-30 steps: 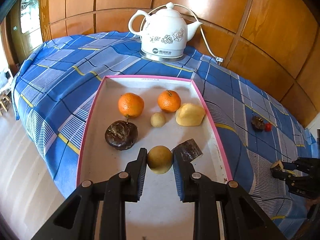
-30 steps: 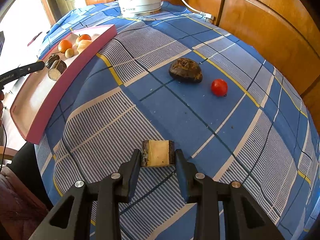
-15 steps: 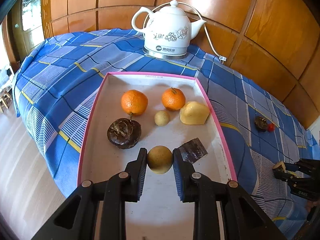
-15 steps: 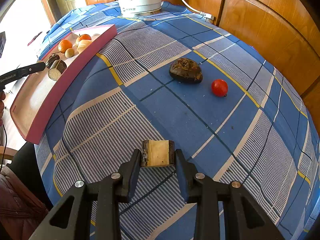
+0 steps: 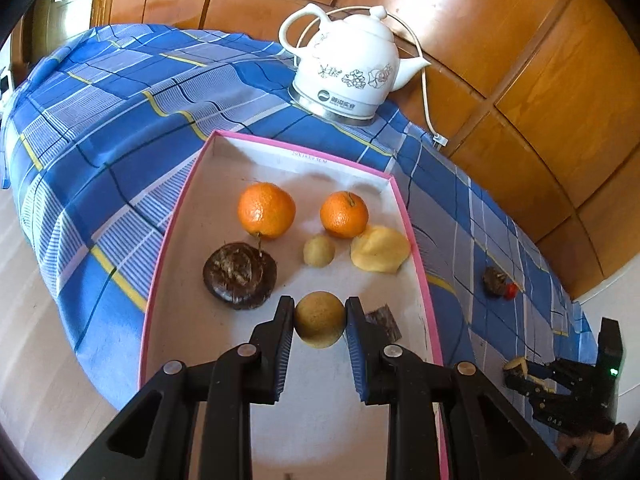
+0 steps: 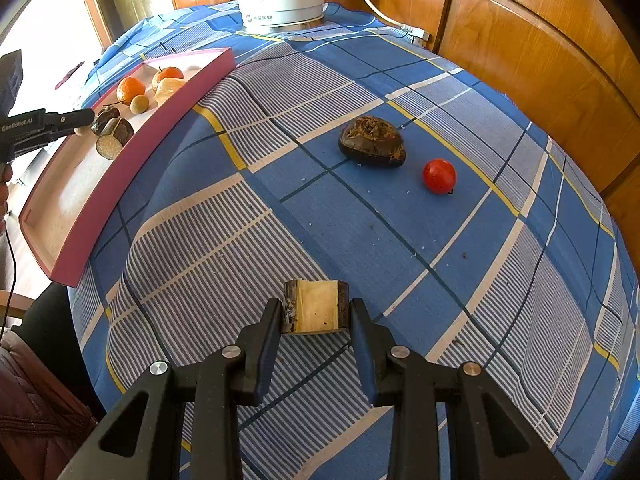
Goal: Organize fruits
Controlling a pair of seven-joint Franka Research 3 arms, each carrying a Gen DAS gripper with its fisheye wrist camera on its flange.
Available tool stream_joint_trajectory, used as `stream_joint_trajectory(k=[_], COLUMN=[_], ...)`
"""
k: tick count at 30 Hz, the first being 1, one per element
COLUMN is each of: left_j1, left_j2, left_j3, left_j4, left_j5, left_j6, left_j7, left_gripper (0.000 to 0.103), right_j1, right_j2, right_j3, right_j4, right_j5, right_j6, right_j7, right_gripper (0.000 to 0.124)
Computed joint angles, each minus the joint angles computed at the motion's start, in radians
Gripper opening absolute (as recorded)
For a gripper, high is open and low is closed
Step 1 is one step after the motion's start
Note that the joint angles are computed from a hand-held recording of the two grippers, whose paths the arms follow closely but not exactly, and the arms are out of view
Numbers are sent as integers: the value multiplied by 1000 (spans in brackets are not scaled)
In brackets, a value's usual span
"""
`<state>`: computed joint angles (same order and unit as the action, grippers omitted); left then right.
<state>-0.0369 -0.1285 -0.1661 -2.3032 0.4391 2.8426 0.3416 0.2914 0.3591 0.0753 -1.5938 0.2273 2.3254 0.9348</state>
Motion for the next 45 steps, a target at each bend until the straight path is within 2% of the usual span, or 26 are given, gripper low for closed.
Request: stream_joint_trajectory(k=[6,11,18,23,28,32,36,40,45], left_j1=[7,0,-13,-31,-43,-51,-59,-76,-90], left_j2=[45,55,33,22,15,14,9,12,3], left_j3=[3,4,-17,-22,-34,-39,-50,-66,-64], left_j4=[47,56,62,60,75,88,103,131,131], left_j5=[47,91,221,203,224,252,309,384,422], left_j6=[-23,-50,-134,-181,-259,-300,-354,-441,-455], left_j7=[-8,-22,-90,-88,-130,-151,-188,-220,-255], left_gripper=[26,35,37,37,54,56,65,77,86], right_j1=[0,0,1,2,2,2,-1,-8,-10], right_j2=[0,0,-1,-1,0,2,9,19,19], right_j3=[0,0,-1,-2,-1,-2,-1,-1,-3], right_j4=[0,1,-1,0,2,4,16,34,34], right_j5=[1,1,-1,-3,-3,-4,4,16,18], right_j6=[0,-1,0,1,-2,-5,-15,-30,-25], right_j7=[-1,-1,0,1,3,6,11,13,16], right_gripper=[34,34,34,34,34,34,34,34,34])
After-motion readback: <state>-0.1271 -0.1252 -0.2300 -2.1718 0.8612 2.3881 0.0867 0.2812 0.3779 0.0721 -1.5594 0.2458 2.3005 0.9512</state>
